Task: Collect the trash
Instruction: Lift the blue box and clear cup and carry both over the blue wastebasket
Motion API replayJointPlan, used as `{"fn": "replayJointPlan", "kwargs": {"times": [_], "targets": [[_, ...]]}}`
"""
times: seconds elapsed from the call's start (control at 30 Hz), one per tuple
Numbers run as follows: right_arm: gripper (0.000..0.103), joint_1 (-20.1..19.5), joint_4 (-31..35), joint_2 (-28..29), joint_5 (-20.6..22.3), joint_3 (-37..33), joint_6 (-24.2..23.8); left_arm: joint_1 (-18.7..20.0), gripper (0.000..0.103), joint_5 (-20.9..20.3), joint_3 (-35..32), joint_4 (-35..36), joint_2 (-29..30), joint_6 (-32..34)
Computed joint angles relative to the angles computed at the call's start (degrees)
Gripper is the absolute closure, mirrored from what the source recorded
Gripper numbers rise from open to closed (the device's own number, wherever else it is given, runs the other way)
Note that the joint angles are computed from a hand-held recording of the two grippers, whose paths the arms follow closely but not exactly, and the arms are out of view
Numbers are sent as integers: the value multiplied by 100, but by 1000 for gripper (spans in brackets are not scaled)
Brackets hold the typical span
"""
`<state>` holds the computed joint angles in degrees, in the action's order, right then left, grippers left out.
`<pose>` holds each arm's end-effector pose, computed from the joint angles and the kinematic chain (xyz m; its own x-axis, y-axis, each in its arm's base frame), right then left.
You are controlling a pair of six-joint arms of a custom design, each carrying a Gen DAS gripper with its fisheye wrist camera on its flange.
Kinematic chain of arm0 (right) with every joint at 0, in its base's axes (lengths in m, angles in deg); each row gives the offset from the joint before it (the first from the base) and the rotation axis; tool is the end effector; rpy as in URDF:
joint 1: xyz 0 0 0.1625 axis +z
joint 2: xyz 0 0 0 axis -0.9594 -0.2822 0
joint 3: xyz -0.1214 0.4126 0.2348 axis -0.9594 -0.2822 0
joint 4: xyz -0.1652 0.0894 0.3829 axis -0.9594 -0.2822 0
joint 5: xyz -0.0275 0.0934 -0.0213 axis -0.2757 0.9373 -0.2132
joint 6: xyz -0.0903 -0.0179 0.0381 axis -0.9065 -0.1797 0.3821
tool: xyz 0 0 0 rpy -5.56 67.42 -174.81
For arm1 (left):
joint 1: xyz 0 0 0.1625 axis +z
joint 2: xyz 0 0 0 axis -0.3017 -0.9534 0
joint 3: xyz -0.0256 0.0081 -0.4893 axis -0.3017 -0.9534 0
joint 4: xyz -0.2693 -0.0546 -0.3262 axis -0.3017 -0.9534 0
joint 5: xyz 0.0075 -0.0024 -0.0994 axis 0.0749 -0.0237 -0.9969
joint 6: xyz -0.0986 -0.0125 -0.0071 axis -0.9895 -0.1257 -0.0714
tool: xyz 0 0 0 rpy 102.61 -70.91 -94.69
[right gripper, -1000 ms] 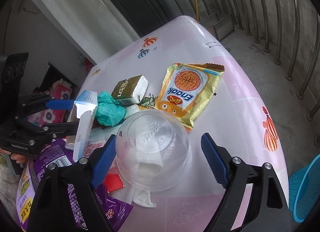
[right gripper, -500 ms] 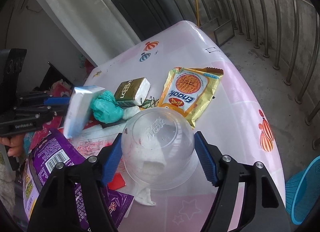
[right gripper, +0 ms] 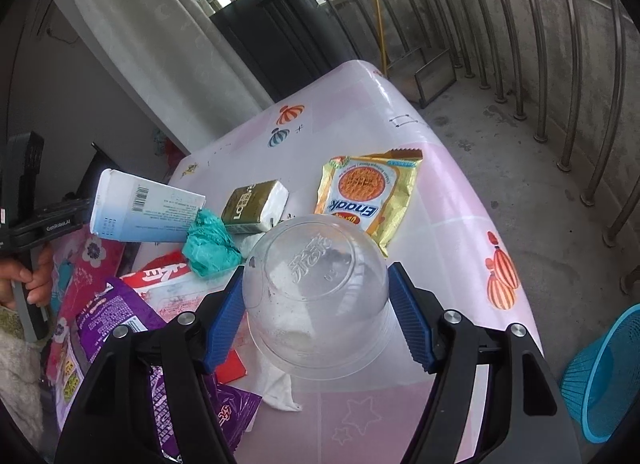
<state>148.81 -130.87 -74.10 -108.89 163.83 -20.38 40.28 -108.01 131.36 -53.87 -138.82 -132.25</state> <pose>0.0309 -0.4331 0.4708 -0.9187 -0.3193 0.2325 -0.3914 0.8150 -0.4272 -0.5004 -0.4334 0.1450 -0.6371 0.0696 -0.7676 0.4495 0.8426 -0.2967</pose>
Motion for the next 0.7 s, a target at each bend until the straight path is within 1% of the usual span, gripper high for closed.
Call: {"fn": "replayJointPlan", "kwargs": {"times": [0.07, 0.17, 0.27, 0.37, 0.53, 0.6, 0.7], "targets": [[35, 5, 43, -60, 66, -37, 38, -72, 103, 82, 35, 27, -71, -113], [35, 13, 181, -173, 184, -113, 72, -239, 103, 228, 85, 138, -200, -369], [35, 72, 243, -338, 285, -137, 51, -461, 103, 391, 112, 386, -318, -675], [35, 73, 390, -568, 467, -172, 7, -743, 103, 594, 90, 796, -424, -1174], [35, -20, 731, -1019, 824, -240, -106, -1335, 103, 892, 103, 1071, -552, -1761], [35, -117, 918, -1223, 942, -283, -153, -1547, 103, 972, 103, 1003, -533, -1851], [35, -318, 1126, -1489, 1074, -355, -258, -1838, 103, 1056, 138, 480, -413, -1694]]}}
